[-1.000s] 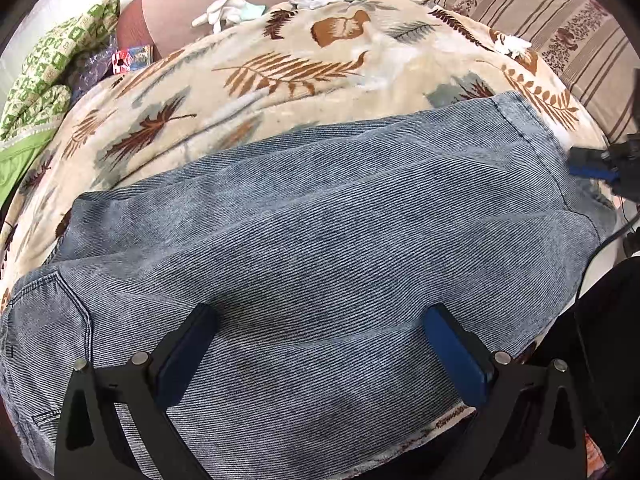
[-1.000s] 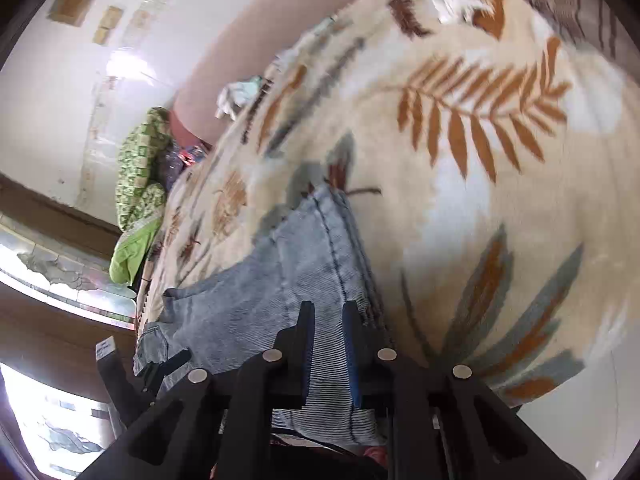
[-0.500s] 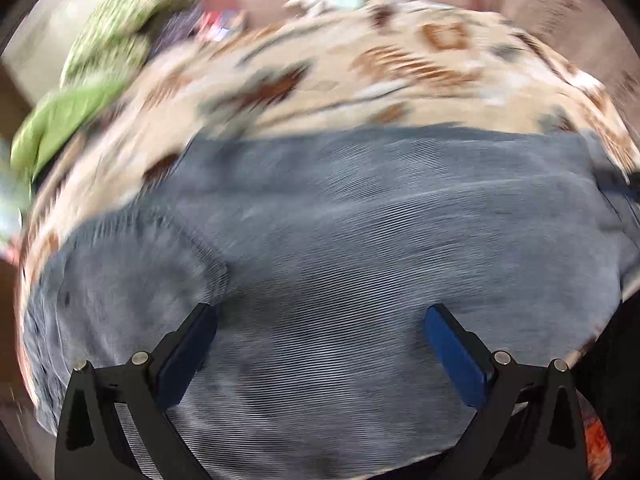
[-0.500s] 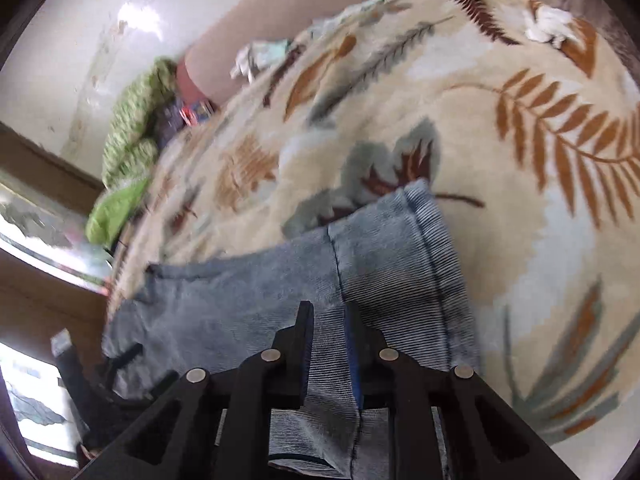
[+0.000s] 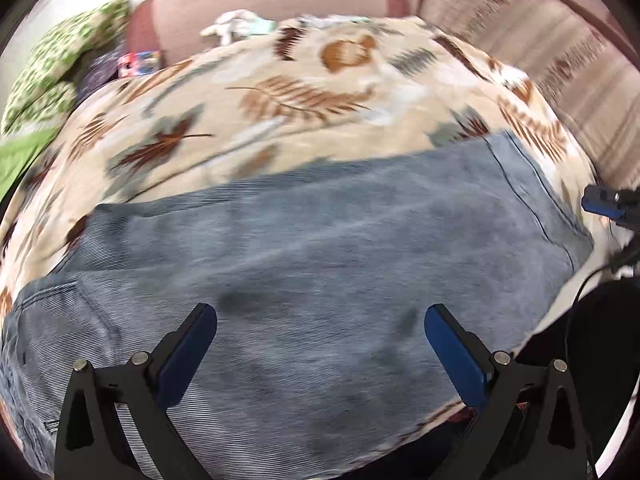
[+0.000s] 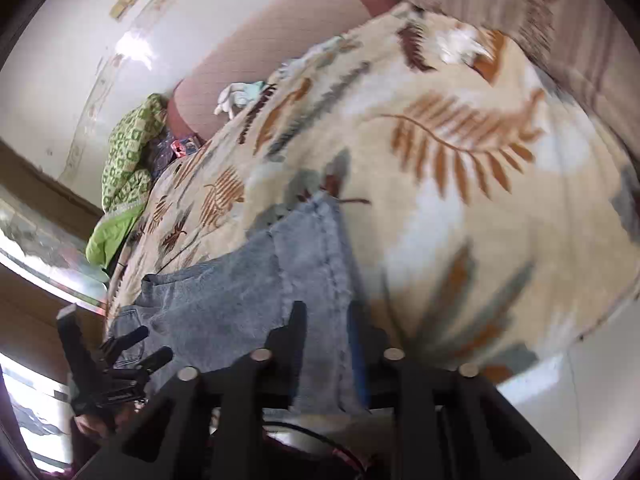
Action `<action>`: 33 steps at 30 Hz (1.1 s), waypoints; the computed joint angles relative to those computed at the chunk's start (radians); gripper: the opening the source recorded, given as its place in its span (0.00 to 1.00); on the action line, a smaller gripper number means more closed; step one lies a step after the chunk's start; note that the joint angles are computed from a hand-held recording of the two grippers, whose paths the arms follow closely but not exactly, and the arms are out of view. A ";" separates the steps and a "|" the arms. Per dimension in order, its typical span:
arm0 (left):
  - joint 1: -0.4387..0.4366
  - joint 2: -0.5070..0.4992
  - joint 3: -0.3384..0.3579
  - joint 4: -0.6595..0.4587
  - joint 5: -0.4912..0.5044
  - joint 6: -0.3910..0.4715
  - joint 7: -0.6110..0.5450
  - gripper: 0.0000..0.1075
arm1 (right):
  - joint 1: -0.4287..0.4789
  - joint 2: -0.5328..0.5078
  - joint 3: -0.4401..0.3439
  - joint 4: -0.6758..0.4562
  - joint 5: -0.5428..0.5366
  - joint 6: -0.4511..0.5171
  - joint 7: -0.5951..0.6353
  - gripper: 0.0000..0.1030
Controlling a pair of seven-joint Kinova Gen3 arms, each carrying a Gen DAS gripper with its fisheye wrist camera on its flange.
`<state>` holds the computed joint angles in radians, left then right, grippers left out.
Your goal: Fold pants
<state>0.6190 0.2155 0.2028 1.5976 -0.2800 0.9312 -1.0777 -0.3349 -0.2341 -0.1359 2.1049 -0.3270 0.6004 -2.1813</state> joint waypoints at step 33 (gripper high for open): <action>-0.060 -0.042 -0.018 0.055 0.035 0.026 0.054 0.96 | 0.070 0.211 0.033 0.038 -0.835 0.038 0.857 0.41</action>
